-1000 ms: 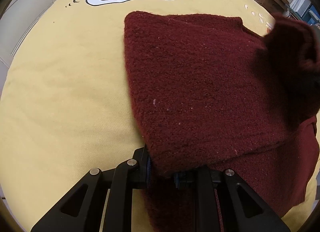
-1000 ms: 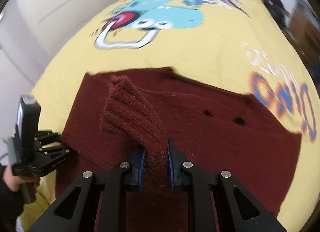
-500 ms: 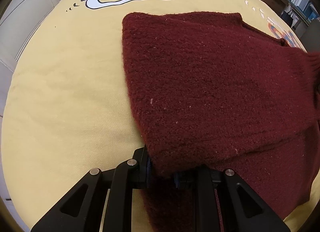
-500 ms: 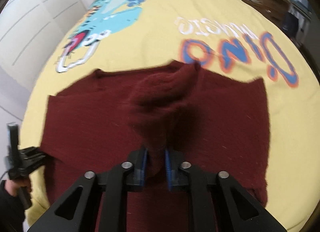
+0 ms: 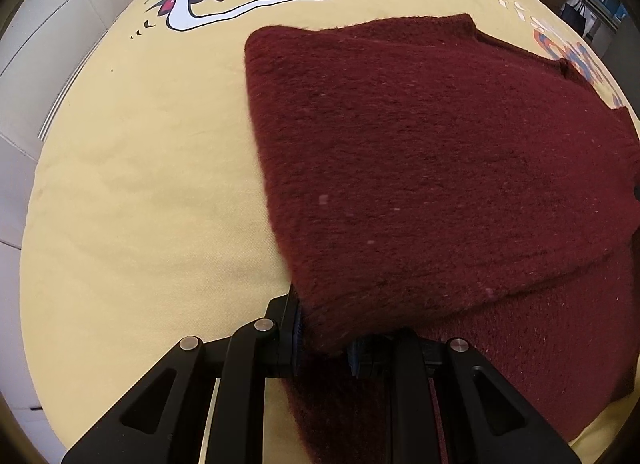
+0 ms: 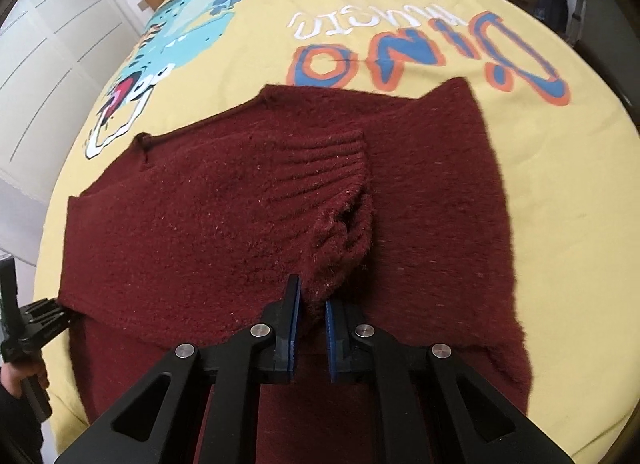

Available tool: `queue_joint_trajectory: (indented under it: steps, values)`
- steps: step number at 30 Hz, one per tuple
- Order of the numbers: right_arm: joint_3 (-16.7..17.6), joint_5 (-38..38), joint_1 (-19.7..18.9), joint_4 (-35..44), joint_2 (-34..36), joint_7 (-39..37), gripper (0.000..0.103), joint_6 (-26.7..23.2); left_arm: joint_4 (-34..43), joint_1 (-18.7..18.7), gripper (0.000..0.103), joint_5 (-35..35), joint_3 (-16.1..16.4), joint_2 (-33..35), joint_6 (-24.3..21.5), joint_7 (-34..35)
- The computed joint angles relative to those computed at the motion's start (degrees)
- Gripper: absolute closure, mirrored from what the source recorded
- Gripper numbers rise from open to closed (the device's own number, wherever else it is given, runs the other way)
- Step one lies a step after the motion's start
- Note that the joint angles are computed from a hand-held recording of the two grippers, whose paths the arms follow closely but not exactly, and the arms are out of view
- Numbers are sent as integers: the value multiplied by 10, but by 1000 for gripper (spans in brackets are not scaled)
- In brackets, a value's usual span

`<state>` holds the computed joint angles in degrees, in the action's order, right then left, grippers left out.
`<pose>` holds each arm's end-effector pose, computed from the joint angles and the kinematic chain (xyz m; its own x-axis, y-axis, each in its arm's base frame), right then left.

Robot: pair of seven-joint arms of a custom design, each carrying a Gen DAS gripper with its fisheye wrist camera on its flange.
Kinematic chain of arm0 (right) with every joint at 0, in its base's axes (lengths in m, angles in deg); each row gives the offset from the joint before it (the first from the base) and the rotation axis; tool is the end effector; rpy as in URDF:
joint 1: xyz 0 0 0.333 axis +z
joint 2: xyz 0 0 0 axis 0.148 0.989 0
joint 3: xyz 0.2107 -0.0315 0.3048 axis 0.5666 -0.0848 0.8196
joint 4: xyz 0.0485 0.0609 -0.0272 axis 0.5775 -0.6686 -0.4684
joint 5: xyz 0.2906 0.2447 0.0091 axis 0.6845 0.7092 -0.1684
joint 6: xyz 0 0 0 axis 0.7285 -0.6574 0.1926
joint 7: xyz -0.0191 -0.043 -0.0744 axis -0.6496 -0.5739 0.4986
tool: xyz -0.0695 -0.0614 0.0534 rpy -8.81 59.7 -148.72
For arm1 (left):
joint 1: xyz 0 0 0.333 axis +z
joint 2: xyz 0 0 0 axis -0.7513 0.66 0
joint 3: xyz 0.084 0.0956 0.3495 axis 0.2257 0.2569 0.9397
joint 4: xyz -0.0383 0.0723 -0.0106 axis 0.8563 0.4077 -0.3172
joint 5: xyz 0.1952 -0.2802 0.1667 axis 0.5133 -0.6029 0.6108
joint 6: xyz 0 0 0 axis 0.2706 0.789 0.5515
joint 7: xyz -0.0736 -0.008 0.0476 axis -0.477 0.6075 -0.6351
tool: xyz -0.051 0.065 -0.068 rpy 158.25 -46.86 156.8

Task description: Fold small clothes

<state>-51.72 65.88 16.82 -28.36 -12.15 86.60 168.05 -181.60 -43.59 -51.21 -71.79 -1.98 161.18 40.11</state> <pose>0.6601 0.1220 0.3899 0.2479 -0.9356 -0.2514 -0.9289 -0.1558 -0.3360 0.6009 0.0039 0.3422 0.1899 -0.9811 -0.0360 -0.9356 -0.1697 -0.3095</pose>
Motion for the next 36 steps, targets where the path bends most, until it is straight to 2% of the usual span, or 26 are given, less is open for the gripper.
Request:
queue_joint_trajectory:
  steps: [7, 9, 10, 11, 12, 14, 16, 17, 18, 20, 26, 28, 29, 32, 36]
  values:
    - [-10, -38, 15, -9, 4, 17, 91, 13, -13, -11, 87, 30, 12, -10, 0, -29]
    - [-10, -39, 13, -9, 2, 19, 82, 10, -14, -12, 85, 35, 13, -12, -3, -33]
    - [-12, -43, 14, -13, -3, 21, 79, 15, -12, -14, 79, 40, 14, -12, -9, -38]
    - [-15, -51, 17, -18, -8, 24, 70, 20, -11, -19, 68, 48, 20, -15, -20, -52]
    - [-22, -66, 24, -22, -13, 33, 55, 25, -9, -25, 61, 61, 27, -20, -32, -71]
    - [-26, -83, 28, -35, -28, 41, 37, 34, -23, -22, 32, 71, 27, -34, -20, -88]
    - [-19, -78, 22, -44, -42, 33, 32, 38, -43, -7, 24, 51, 16, -51, 0, -79]
    - [-20, -84, 24, -50, -50, 33, 24, 42, -52, -2, 23, 44, 12, -59, 7, -76]
    - [-21, -89, 26, -56, -57, 32, 21, 48, -60, 1, 20, 38, 10, -68, 10, -72]
    - [-21, -100, 30, -68, -69, 31, 21, 59, -69, -3, 7, 45, 11, -82, 9, -76]
    - [-15, -115, 39, -92, -94, 19, 18, 80, -90, -11, 1, 57, 5, -124, 46, -104]
    - [-10, -110, 40, -95, -97, 13, 10, 85, -89, -13, 1, 44, -2, -131, 60, -100]
    - [-4, -103, 40, -96, -98, 3, 1, 90, -87, -14, 1, 33, -7, -131, 66, -94]
    - [1, -103, 50, -103, -98, -8, 1, 115, -65, -29, 1, 31, -14, -118, 70, -102]
    - [-8, -139, 75, -98, -79, 11, 1, 136, -8, -49, 1, 36, -15, -65, 53, -122]
